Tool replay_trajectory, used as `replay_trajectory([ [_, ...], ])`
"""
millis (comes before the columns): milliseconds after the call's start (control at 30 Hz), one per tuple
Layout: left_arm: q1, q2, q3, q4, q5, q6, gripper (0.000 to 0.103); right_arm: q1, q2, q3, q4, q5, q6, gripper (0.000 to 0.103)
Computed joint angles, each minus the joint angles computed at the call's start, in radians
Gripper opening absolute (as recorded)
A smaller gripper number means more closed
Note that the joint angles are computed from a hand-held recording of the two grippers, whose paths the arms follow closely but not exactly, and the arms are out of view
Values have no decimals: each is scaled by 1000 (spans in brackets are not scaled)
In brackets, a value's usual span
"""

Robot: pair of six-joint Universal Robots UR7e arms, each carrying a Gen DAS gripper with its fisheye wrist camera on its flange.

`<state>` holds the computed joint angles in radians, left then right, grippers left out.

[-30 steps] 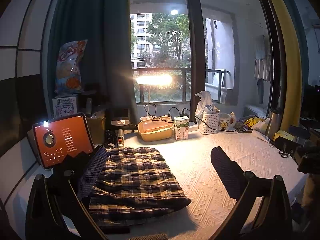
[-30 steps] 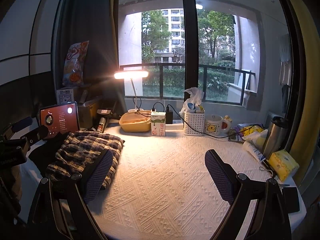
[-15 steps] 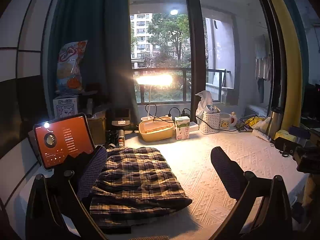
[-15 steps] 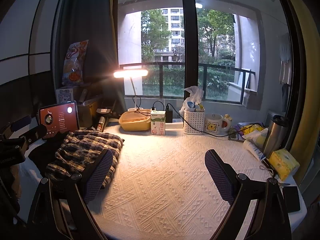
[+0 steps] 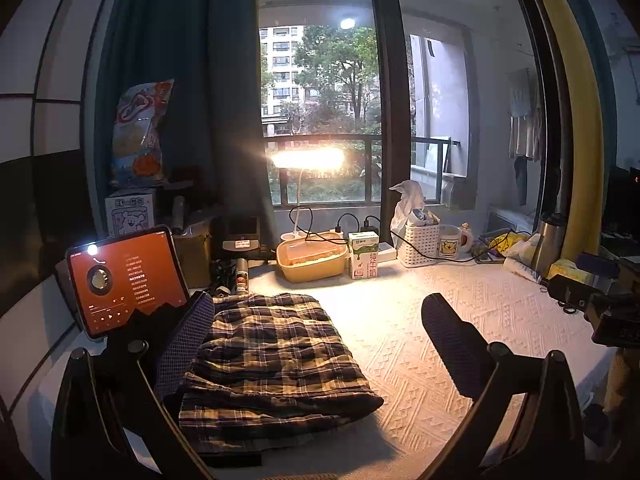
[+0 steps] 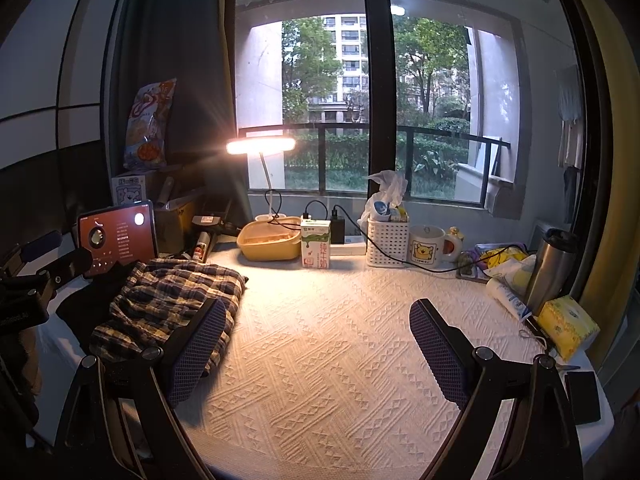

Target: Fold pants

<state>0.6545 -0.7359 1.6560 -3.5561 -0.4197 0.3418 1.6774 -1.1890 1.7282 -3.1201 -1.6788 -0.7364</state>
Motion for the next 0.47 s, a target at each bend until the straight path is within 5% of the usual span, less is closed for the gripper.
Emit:
replay_trajectory([
  [467, -1, 3, -4, -24, -7, 35, 102, 1, 2, -2, 0, -1, 1, 94],
])
